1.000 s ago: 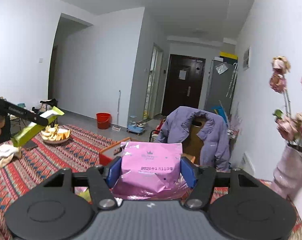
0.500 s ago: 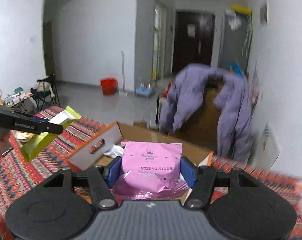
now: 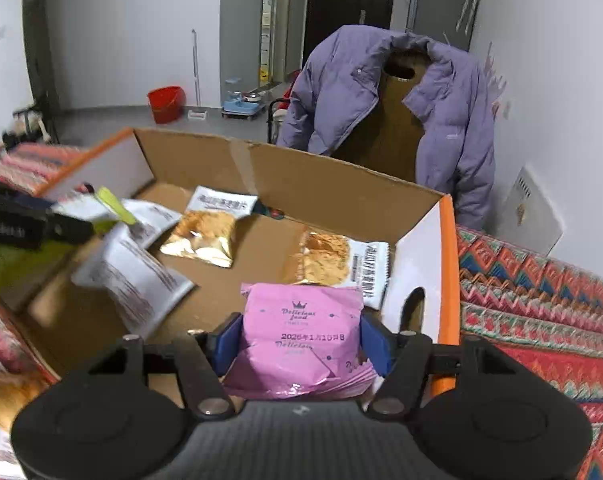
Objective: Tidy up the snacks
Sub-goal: 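Carry both held packets over the red box and lower them inside, then open both tools to drop the packets into the box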
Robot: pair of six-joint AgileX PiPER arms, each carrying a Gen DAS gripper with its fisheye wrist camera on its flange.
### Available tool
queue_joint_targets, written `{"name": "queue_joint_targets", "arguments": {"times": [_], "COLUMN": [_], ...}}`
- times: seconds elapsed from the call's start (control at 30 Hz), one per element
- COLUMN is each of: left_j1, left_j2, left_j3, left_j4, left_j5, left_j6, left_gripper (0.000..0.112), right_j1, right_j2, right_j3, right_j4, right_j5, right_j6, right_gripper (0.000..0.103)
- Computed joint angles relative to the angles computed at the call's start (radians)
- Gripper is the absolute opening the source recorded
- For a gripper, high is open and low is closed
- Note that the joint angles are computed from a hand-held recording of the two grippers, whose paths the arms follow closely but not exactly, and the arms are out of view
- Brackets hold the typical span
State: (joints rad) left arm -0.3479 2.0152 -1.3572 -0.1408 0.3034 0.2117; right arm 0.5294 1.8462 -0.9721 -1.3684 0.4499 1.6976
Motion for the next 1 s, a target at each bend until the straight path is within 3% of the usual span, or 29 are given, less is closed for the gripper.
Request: {"name": "queue_joint_targets", "arguments": {"times": [0.1, 0.2, 0.4, 0.5, 0.63, 0.83, 1.0], "left_j1": [0.025, 0.04, 0.056, 0.074, 0.097, 0.176, 0.361], "left_j2": [0.03, 0.023, -0.148, -0.273, -0.465, -0.754, -1.023], "left_j3": [-0.056, -0.088, 0.008, 0.093, 0.225, 0.404, 0.561], "left_j4": [-0.103, -0.099, -0.172, -0.271, -0.342, -0.43, -0.595], "left_j5": [0.058, 0.111, 0.15, 0.181, 0.235, 0.343, 0.491], "left_j6": [0.077, 0.033, 0.139, 0.275, 0.416, 0.522, 0.728], "left_gripper": [0.048, 0.048, 0.061, 0.075, 0.083, 0.095, 0.098], "right_j1": [0.003, 0.008, 0.039, 0.093, 0.185, 0.408, 0.71], "right_j2": [-0.033, -0.102, -0.305, -0.404, -0.519, -0.65, -0.722], "right_j3": [0.015, 0.055, 0.111, 0.101, 0.084, 0.076, 0.085], "right_j4": [0.061, 0.054, 0.199, 0.336, 0.462, 0.474, 0.416], "right_j5": [-0.002, -0.005, 0.051, 0.14, 0.263, 0.492, 0.736], "right_j6": [-0.079, -0.066, -0.193, -0.346, -0.478, -0.437, -0.302], "right_gripper": [0.065, 0.076, 0.079, 0.086, 0.09, 0.091, 0.092]}}
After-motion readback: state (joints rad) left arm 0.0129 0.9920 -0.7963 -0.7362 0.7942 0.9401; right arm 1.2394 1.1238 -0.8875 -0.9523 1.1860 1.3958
